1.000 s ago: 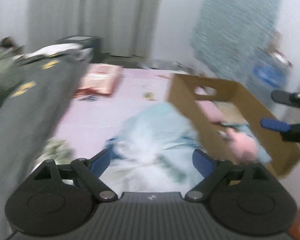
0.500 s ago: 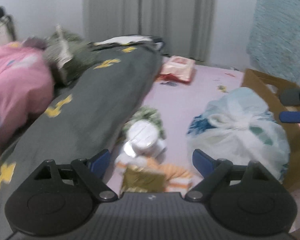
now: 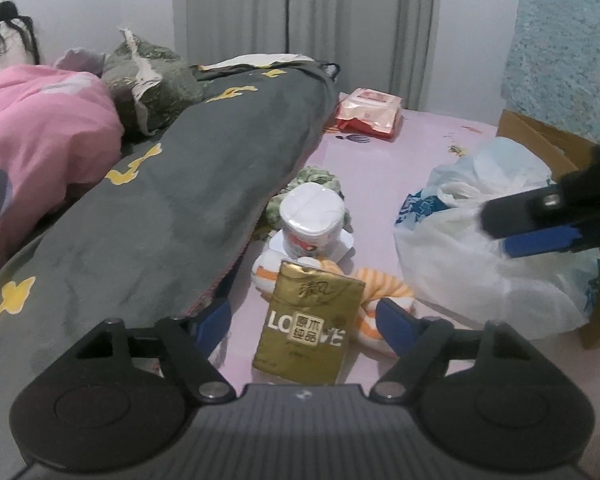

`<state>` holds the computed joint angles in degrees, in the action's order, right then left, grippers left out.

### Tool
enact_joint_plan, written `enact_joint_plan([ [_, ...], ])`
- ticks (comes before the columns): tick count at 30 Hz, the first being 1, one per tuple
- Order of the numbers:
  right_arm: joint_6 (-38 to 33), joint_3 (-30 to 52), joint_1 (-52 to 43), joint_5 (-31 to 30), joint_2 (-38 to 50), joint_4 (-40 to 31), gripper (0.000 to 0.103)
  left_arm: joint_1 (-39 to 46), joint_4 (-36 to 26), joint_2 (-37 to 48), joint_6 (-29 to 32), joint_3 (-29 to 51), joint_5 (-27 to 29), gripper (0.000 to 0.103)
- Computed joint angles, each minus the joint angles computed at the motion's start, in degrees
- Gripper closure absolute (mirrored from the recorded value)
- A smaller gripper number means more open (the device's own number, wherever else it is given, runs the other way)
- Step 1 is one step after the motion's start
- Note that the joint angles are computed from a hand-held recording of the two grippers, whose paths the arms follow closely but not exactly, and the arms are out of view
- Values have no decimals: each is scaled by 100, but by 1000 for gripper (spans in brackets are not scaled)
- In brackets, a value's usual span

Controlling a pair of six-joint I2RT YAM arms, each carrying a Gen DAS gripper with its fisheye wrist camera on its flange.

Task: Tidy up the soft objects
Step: 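Open the right gripper and move it to the orange-striped towel, then grasp the orange-striped towel with the right gripper and lift it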

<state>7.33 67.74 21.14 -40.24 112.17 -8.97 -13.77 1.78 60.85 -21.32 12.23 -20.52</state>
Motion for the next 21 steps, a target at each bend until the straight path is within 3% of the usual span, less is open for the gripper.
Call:
enact_joint_plan([
  [3,-56,249,227,101,177,-132,22,76,196,4,-28,-122,162,36],
  [6,-68,590,411,38,413,-252,24,169,508,226,-10,-209,330,39],
  [11,-107,1351,763,282,963,-643,30,-67,820,1081,107,-95,-19,41],
  [14,-152,1777,917,441,1270,-886,35,34,1106,1509,128,-66,42,42],
  [21,-547,2297,1034,861,1600,-1379,39,472,1168,1227,24,-261,174,45],
])
